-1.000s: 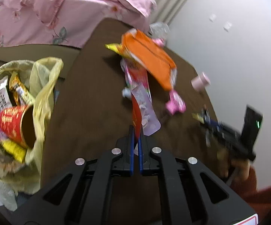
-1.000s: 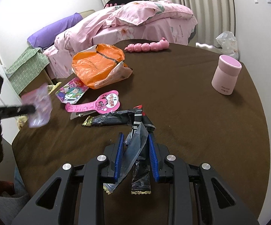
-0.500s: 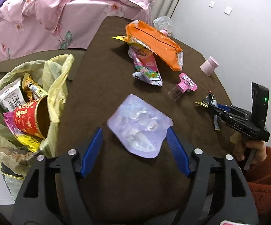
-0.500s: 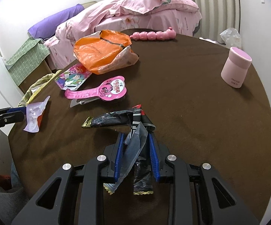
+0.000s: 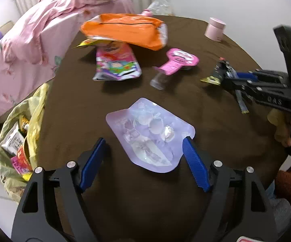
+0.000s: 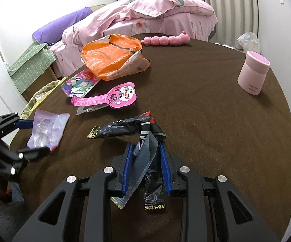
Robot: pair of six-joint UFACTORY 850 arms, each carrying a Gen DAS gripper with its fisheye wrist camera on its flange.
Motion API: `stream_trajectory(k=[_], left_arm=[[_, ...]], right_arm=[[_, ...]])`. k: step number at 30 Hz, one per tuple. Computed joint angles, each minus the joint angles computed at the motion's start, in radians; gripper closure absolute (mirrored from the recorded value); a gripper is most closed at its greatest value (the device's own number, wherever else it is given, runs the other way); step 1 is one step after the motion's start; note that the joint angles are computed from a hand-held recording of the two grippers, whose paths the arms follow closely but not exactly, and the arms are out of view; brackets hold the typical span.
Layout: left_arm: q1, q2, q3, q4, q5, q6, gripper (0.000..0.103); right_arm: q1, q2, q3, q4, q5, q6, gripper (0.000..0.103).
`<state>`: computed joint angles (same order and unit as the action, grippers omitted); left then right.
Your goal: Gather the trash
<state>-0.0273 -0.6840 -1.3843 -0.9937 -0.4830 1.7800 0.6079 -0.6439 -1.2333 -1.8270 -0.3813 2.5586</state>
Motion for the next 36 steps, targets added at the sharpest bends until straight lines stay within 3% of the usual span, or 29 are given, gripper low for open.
stream_trajectory(k=[6, 11, 18, 21, 24, 29, 33, 35, 36], left_arm=[[0.008, -0.009, -0.010, -0.006, -0.091, 0.031, 0.027], [0.008, -0.003, 0.008, -0.032, -0.118, 0.091, 0.022], [0.038, -0.040, -0.063, 0.038, -0.293, -0.059, 0.022], [0.050, -0.045, -0.073, 0.037, -0.332, -0.123, 0.022], [0.038, 0.002, 0.002, 0.022, -0.260, -0.039, 0.022], [-0.031, 0.084, 0.150, -0.105, -0.001, 0.197, 0.021], [-0.046, 0.085, 0.157, -0.143, 0.036, 0.200, 0.024], [-0.044, 0.087, 0.154, -0.164, 0.047, 0.188, 0.049], [-0.041, 0.085, 0.146, -0.163, 0.044, 0.166, 0.057]], right_arm=[[0.005, 0.031, 0.041, -0.053, -0.028, 0.085, 0.076], [0.004, 0.069, 0.094, -0.113, -0.072, 0.190, 0.076], [-0.001, 0.092, 0.123, -0.121, -0.078, 0.247, 0.076], [0.005, 0.099, 0.125, -0.099, -0.090, 0.218, 0.076], [0.010, 0.111, 0.137, -0.113, -0.104, 0.232, 0.076], [0.027, 0.139, 0.166, -0.115, -0.145, 0.241, 0.076], [0.043, 0.170, 0.200, -0.088, -0.183, 0.232, 0.076], [0.051, 0.189, 0.221, -0.062, -0.208, 0.218, 0.076], [0.053, 0.194, 0.227, -0.056, -0.214, 0.218, 0.076]])
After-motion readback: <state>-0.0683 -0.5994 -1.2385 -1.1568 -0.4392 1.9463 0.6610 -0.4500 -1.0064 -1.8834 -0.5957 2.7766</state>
